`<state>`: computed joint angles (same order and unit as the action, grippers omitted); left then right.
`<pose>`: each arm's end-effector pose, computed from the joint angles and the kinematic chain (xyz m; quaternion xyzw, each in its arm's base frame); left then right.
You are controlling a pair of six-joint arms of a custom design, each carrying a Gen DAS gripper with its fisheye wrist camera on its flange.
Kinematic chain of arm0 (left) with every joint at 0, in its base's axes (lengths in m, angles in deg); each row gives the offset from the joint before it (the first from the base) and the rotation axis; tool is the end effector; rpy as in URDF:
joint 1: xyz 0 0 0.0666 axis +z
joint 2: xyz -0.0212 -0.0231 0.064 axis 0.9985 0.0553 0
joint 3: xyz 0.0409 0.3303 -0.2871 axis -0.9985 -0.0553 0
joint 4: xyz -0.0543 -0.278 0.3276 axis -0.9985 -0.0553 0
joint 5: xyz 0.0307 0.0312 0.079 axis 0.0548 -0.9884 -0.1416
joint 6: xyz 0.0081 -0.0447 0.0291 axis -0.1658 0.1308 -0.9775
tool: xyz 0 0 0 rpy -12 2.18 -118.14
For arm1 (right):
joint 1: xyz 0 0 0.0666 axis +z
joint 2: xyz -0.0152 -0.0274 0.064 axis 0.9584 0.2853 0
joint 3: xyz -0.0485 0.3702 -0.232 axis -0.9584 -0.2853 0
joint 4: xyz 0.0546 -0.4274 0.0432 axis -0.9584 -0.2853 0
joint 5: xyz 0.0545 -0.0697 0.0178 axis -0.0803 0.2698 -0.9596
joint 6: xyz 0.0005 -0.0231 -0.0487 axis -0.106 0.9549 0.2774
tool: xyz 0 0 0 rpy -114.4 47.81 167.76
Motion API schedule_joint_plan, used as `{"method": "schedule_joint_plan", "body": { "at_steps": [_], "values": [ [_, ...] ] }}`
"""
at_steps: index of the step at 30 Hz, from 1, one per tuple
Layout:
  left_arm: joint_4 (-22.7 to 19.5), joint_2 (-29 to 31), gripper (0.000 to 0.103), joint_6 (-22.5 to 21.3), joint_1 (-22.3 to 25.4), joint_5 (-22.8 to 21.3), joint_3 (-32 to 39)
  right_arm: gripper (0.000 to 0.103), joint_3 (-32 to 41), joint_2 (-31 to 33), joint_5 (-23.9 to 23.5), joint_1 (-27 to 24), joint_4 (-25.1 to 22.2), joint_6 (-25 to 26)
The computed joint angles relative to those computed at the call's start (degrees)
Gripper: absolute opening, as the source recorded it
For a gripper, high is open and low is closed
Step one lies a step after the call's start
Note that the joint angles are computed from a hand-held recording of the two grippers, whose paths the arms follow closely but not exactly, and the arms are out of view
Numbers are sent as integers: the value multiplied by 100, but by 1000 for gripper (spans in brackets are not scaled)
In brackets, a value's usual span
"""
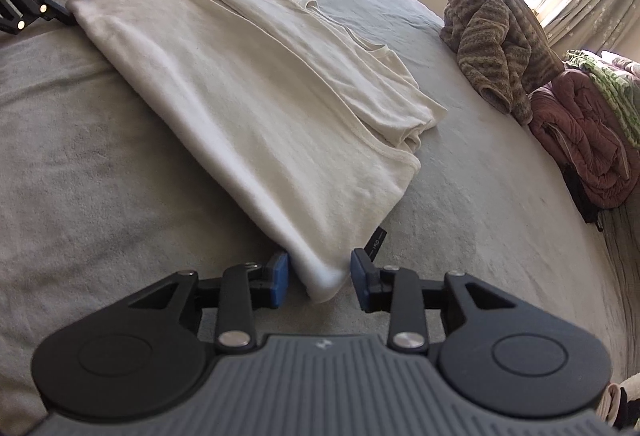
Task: Fold clothes
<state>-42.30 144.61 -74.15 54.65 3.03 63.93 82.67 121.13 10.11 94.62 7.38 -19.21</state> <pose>0.4865 -0.3023 0.2643 0.5334 0.7365 0.0850 0.4072 0.4207 0.1496 0.2562 -0.2444 0.8868 -0.1496 0.3626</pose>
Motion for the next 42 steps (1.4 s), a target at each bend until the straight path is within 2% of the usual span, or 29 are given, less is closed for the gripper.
{"method": "schedule_joint_plan", "body": {
  "at_steps": [4, 6, 8, 10, 13, 16, 18, 19, 20, 22, 27, 37, 42],
  "values": [
    [-1, 11, 32, -22, -19, -47, 7, 34, -43, 6, 173, 14, 187, 192],
    [-1, 12, 32, -19, -31, -86, 6, 34, -113, 13, 300, 67, 397, 482],
    [-7, 10, 32, 14, -38, -122, 10, 34, -257, 3, 487, 153, 803, 1008],
    [-18, 9, 32, 46, -45, -157, 16, 34, -306, -6, 513, 154, 948, 1154],
    [-104, 16, 23, 110, -57, -224, 56, 34, -348, -3, 537, 156, 1070, 1337],
    [-134, 23, 18, 156, -75, -305, 76, 34, -341, 31, 542, 159, 985, 1476],
    [-133, 30, 16, 194, -81, -349, 86, 26, -319, 43, 480, 143, 875, 1538],
    [-138, 34, 14, 229, -83, -368, 95, 16, -306, 47, 446, 133, 822, 1558],
    [-160, 34, 13, 306, -79, -362, 112, 10, -286, 39, 394, 118, 779, 1528],
    [-205, 36, 11, 458, -71, -351, 148, 8, -251, 21, 302, 91, 712, 1472],
    [-183, -19, 10, 720, -57, -351, 165, 7, -307, -109, 377, 86, 1071, 1388],
    [337, -112, 10, 1133, -117, -701, 193, 7, -382, -180, 762, 146, 1828, 1468],
    [561, -65, 10, 1265, -134, -859, 283, 7, -302, -126, 945, 127, 1993, 1536]
  ]
}}
